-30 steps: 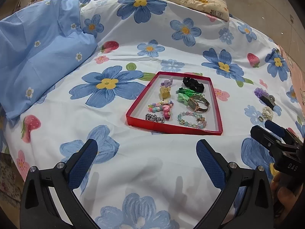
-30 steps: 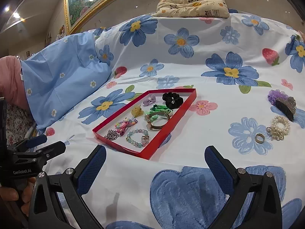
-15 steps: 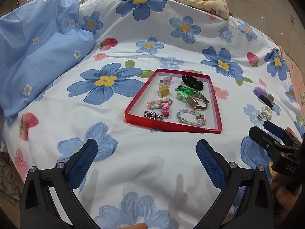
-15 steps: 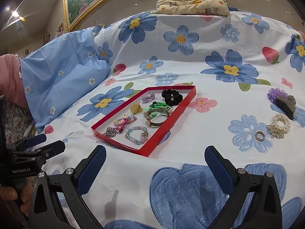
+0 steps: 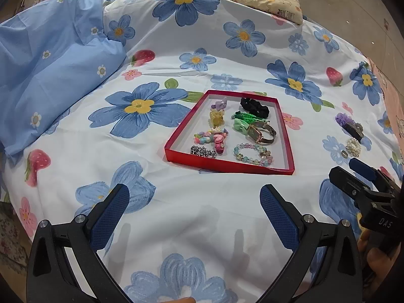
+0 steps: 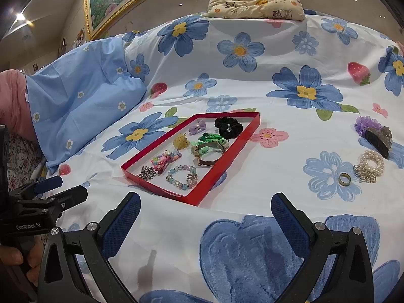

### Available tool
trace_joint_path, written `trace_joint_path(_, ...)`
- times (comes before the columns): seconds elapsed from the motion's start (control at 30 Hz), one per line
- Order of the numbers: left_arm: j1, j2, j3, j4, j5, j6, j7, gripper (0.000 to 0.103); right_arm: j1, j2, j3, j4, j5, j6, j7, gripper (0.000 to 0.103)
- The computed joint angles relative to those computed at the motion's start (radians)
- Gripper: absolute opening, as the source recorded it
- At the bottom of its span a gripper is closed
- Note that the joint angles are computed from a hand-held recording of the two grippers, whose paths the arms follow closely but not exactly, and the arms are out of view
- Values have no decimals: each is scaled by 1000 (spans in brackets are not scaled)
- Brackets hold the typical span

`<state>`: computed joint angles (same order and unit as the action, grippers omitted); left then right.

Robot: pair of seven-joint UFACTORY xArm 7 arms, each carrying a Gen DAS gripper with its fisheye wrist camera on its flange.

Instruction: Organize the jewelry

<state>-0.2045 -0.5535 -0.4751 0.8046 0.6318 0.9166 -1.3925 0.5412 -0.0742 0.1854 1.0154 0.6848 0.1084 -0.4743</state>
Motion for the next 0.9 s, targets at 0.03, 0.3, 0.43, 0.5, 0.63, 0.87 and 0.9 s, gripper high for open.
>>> trace_joint_path(0.03, -1, 0, 1, 0, -1, -1, 0, 103, 0, 0, -1, 0, 3, 1, -4, 103)
trace_joint_path(0.3, -2, 0, 1, 0, 6, 0, 2, 103, 0, -1, 0, -3, -8, 2, 8, 103)
trace_joint_path(0.43, -2, -2, 1, 2, 5, 4, 5, 103, 2, -2, -1, -5, -5, 1, 4, 103)
trace_joint_path(0.5, -1, -2, 0, 1, 7, 2, 2, 103, 1, -2, 0, -6, -11, -2, 10, 103)
trace_joint_path(0.63, -2, 0, 0, 2, 5, 3, 4, 103, 1, -2, 0, -5, -13, 1, 12, 103)
trace_joint_path(0.87, -2, 3, -2, 4, 7, 5, 1, 103, 5, -3, 0, -7, -6, -3, 3, 103)
trace_joint_path(0.9, -2, 4, -2, 5, 8, 7, 3, 103, 5, -3, -1, -8, -4, -2, 1, 103)
